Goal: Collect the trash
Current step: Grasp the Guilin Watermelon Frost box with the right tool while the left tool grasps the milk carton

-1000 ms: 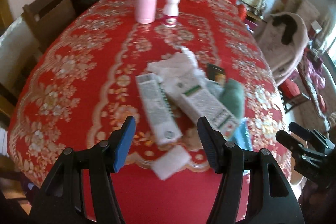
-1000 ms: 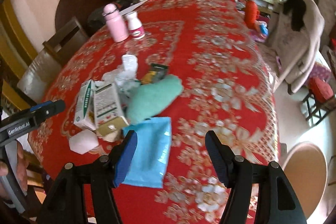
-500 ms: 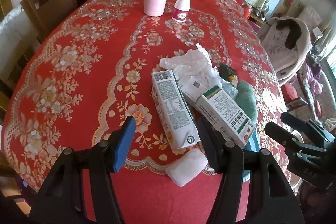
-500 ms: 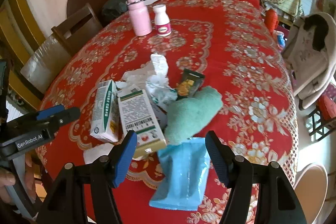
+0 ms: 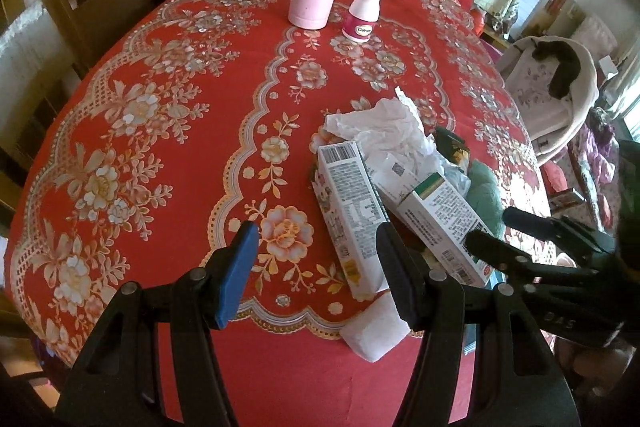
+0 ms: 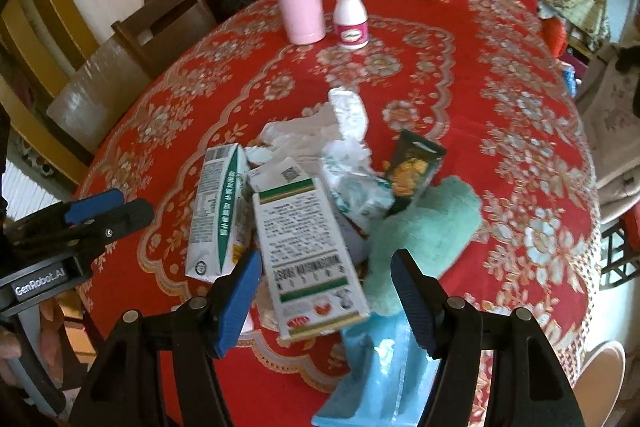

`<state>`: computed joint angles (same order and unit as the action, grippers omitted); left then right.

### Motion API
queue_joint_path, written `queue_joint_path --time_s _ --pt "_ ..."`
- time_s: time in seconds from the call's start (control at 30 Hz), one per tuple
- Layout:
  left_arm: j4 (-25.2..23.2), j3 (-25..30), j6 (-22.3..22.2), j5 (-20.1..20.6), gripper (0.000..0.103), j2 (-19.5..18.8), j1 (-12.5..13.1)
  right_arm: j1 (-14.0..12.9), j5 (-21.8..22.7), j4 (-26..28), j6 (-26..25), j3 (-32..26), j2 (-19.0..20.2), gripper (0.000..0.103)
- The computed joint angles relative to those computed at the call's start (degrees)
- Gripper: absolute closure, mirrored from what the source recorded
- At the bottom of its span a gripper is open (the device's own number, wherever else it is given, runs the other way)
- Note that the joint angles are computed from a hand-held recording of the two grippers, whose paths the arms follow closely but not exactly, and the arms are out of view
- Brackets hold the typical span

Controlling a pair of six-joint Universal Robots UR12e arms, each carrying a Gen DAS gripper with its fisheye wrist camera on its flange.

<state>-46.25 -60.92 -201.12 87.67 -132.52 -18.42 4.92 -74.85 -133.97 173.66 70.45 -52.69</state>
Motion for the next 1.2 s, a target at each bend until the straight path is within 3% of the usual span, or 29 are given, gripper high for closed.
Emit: queue_joint_path --time_s 0.2,0.27,0.43,0.57,0.8,0.87,0.9,1.2 --pt "-0.96 0.59 -0.13 -1.15 0.043 -0.33 0.33 0.79 0.24 6.13 -2.47 -4.23 2.74 0.038" --pt "-1.19 0.96 -0.18 -1.92 0.043 -0.59 0.41 0.88 0.2 6.78 -2.57 -4.76 3.23 0.049" --pt "-2.43 3.03 -0.01 -3.52 0.043 -1.98 0.3 0.45 2.14 2.59 -1.13 -2.42 2.12 0.049" --pt "-4.35 6.23 -0.11 -4.96 0.043 -4.17 -0.08 0.14 0.48 -2.21 0.64 -0.11 0.61 0.049" --pt "-9.35 11.29 -0.76 -3.46 0.044 -7.63 -0.81 -0.95 -0.13 -4.75 4.64 1.93 -0.64 0.049" --pt "-9.3 11.19 -1.34 -5.13 0.048 -7.95 -0.5 -1.09 -0.06 -5.12 5.27 2.37 -0.87 0.049" --pt "-8.94 10.84 -1.53 -5.71 0.056 -7.9 -0.36 -1.11 -0.18 -5.45 5.51 2.63 -0.98 0.049" --pt "-4.19 7.37 1.37 -4.4 0.059 -5.35 -0.59 -1.28 0.18 -7.45 6.76 4.36 -1.76 0.049"
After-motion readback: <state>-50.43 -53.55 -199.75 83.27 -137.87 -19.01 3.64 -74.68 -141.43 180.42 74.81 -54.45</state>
